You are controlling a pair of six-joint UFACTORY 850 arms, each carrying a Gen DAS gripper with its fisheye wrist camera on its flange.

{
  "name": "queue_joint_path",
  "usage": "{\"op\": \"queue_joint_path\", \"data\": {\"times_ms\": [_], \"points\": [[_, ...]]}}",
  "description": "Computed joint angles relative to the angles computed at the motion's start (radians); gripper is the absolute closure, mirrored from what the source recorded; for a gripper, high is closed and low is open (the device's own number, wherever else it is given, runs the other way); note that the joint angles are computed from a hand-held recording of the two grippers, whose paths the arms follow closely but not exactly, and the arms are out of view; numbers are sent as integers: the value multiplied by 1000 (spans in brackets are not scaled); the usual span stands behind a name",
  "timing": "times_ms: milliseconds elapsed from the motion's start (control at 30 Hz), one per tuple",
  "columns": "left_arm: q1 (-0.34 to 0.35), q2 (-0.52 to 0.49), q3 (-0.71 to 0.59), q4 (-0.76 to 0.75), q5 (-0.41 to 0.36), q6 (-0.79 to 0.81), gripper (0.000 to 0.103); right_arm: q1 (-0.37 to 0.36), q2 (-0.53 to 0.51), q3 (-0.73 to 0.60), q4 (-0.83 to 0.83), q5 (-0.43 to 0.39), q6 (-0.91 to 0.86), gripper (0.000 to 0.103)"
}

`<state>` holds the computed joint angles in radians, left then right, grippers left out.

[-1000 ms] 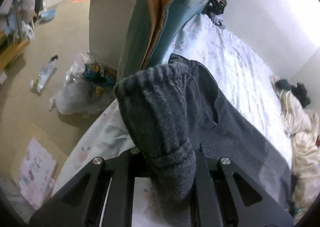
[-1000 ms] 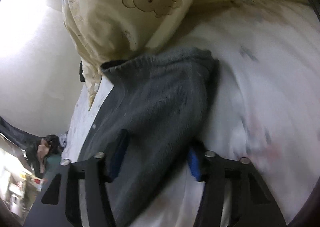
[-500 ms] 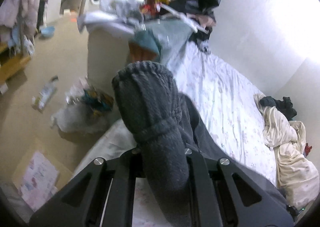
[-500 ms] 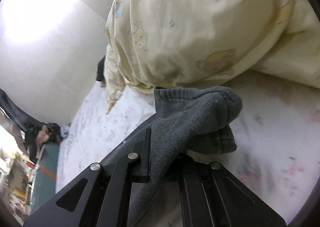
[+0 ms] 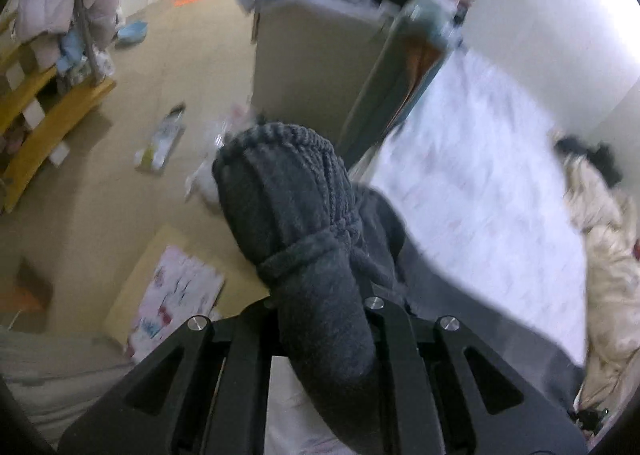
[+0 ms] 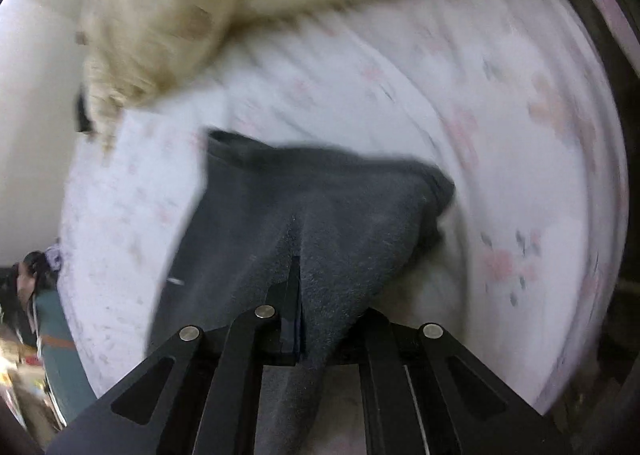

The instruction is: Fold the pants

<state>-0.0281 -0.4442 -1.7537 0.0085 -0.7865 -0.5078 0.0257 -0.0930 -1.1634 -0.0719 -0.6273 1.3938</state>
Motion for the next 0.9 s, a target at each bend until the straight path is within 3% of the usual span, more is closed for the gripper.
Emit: {"op": "queue_joint_path", "data": {"times_ms": [67,100,200,333,433,500,600,633,667,700,833,900], "points": [[-9,-35,-19,47,-86,-9,95,-8,-57,-37,51,-154,-55,50],[-9,-44,-25,50,-105,-14,95,-8,-73,-48,45,-210,-42,44],[-10,-41,-16,37,-113,-16,95,4,-62,-63,-74,-264,84,43],[-19,-51,-38,49,-110,-41,95,61,-159,-245,-367,-437,81,41],[-33,-69,-63,86,-120,-41,95,57,-235,-352,-431,-379,-73,33],[-38,-76,-70,108,-127,-42,95,25,-276,-392,-331,-285,-252,33],[-42,-93,-88,134,-149,-51,95,1,-387,-496,-259,-288,-443,39],[-46,-98,-91,151,-161,-54,95,-1,-414,-520,-260,-294,-477,55],[-53,-104,-96,175,-180,-51,95,-12,-431,-529,-232,-286,-520,92],[-58,-111,-103,187,-196,-44,95,-20,-451,-549,-196,-291,-562,101],[-61,-118,-110,199,-202,-40,95,-32,-435,-535,-283,-235,-473,101],[-60,-120,-115,190,-202,-37,95,-38,-492,-583,-284,-305,-493,97]]}}
